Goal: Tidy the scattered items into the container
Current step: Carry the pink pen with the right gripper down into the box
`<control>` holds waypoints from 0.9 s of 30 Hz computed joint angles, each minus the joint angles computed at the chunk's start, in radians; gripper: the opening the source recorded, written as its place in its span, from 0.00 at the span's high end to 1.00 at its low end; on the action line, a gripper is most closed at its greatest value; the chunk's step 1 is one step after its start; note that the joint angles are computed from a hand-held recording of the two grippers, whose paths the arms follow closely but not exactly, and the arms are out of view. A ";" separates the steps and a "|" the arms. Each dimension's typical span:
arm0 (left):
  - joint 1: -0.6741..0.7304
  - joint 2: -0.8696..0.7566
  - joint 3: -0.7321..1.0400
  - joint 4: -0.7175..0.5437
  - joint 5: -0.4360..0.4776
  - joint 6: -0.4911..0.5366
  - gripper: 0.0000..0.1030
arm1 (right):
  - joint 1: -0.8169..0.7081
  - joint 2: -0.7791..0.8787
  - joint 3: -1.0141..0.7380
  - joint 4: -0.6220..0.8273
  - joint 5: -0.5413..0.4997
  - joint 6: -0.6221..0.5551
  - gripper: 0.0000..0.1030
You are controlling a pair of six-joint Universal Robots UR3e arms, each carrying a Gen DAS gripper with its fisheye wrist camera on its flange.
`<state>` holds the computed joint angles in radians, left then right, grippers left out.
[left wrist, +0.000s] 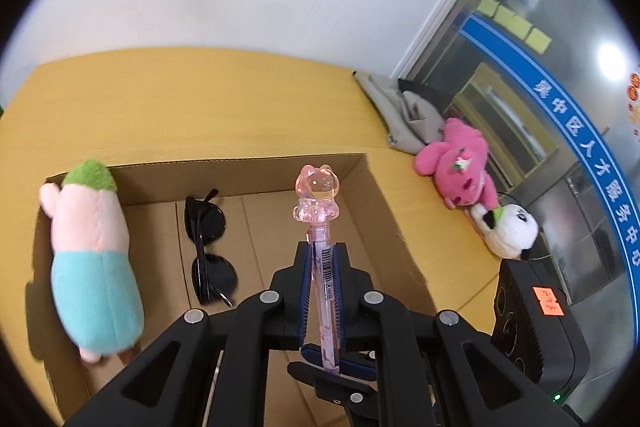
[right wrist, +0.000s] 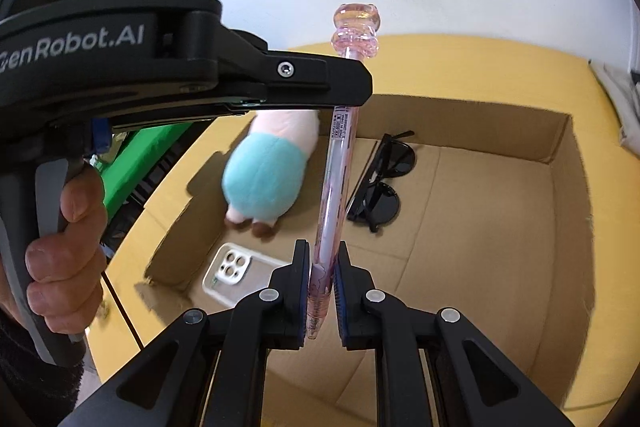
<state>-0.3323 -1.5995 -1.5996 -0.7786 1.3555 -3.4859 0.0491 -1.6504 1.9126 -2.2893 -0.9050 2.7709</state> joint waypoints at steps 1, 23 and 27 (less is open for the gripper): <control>0.012 -0.034 0.022 -0.006 -0.011 0.010 0.91 | 0.010 0.057 -0.041 -0.005 -0.011 0.013 0.88; 0.144 -0.493 0.250 -0.077 -0.147 0.057 0.91 | 0.069 0.644 -0.485 0.076 -0.096 0.116 0.85; 0.138 -0.523 0.282 -0.096 -0.131 0.061 0.90 | 0.058 0.648 -0.481 0.068 -0.078 0.117 0.83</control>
<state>-0.1946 -2.1223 -1.3181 -0.8749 1.2246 -3.4245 0.1074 -1.0020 1.4311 -2.2208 -0.9829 2.8883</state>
